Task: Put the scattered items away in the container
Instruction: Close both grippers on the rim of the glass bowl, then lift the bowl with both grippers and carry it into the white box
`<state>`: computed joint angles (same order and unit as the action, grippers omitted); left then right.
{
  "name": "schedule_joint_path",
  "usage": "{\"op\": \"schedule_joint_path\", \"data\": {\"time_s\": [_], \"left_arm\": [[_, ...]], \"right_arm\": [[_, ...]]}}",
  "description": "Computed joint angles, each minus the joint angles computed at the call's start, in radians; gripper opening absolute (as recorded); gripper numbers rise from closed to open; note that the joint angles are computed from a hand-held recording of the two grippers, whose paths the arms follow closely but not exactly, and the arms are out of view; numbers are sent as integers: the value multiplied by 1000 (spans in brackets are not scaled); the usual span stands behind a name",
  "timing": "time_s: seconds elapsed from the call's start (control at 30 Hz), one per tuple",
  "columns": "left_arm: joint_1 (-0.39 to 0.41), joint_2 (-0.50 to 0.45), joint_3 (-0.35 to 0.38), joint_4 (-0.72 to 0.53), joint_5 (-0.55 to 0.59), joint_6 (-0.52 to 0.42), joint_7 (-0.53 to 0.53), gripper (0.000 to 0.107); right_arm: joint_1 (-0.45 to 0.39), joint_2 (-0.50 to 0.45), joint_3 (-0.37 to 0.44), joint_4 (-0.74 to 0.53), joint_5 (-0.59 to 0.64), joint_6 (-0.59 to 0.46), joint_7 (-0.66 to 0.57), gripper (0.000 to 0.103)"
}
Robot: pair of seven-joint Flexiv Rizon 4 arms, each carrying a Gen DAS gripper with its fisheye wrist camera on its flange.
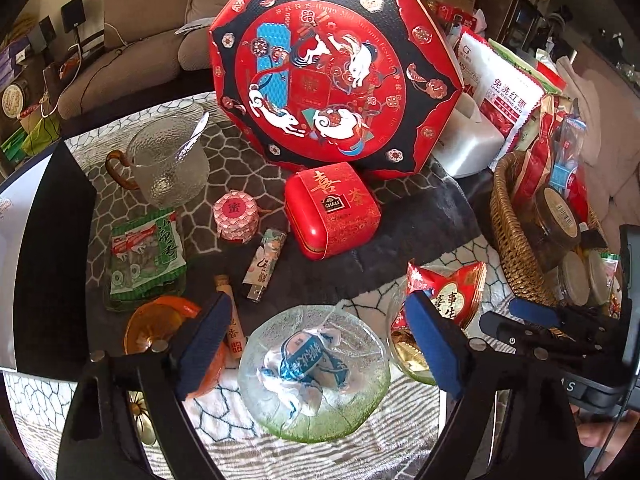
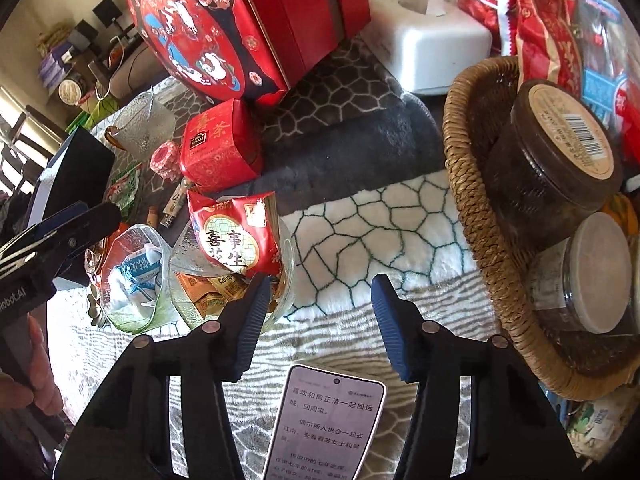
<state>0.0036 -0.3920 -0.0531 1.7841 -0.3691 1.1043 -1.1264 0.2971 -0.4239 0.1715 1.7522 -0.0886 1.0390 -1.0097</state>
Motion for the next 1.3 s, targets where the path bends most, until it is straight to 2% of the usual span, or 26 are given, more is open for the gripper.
{"op": "schedule_joint_path", "data": {"time_s": [0.13, 0.2, 0.27, 0.3, 0.37, 0.5, 0.63, 0.8, 0.83, 0.87, 0.97, 1.0, 1.3], "left_arm": [[19, -5, -29, -7, -41, 2, 66, 81], [20, -17, -31, -25, -40, -35, 92, 61], [18, -33, -33, -48, -32, -76, 117, 45], [12, -41, -29, -59, -19, -86, 124, 42], [1, -58, -22, -87, 6, -119, 133, 42], [4, -88, -33, -154, 6, -251, 170, 42], [-18, -115, -7, -217, 64, -359, 159, 42], [-2, -139, -20, -234, 17, -402, 153, 41], [1, -143, -22, -237, 8, -413, 150, 38], [3, -147, -24, -242, 2, -428, 149, 30], [-1, -149, -23, -251, 6, -460, 153, 14], [-9, -147, -18, -250, 19, -459, 153, 13], [-24, -138, -7, -245, 25, -438, 83, 11]], "right_arm": [[-8, -11, 9, -4, 16, 4, -20, 51], [-12, -17, 13, -8, 27, 2, -27, 50], [-16, -19, 17, -8, 42, 5, -30, 50], [-21, -19, 22, -8, 53, 8, -34, 50], [-31, -22, 31, -15, 81, 4, -38, 50], [-31, -28, 31, -26, 95, -4, -49, 50], [-35, -39, 38, -41, 115, -14, -58, 49], [-42, -57, 52, -56, 152, -16, -74, 42], [-43, -59, 55, -58, 160, -14, -77, 42], [-44, -61, 57, -63, 166, -14, -80, 41], [-55, -71, 75, -86, 196, -30, -105, 25], [-60, -75, 84, -95, 213, -33, -116, 17], [-28, -67, 49, -101, 190, -41, -69, 16]]}}
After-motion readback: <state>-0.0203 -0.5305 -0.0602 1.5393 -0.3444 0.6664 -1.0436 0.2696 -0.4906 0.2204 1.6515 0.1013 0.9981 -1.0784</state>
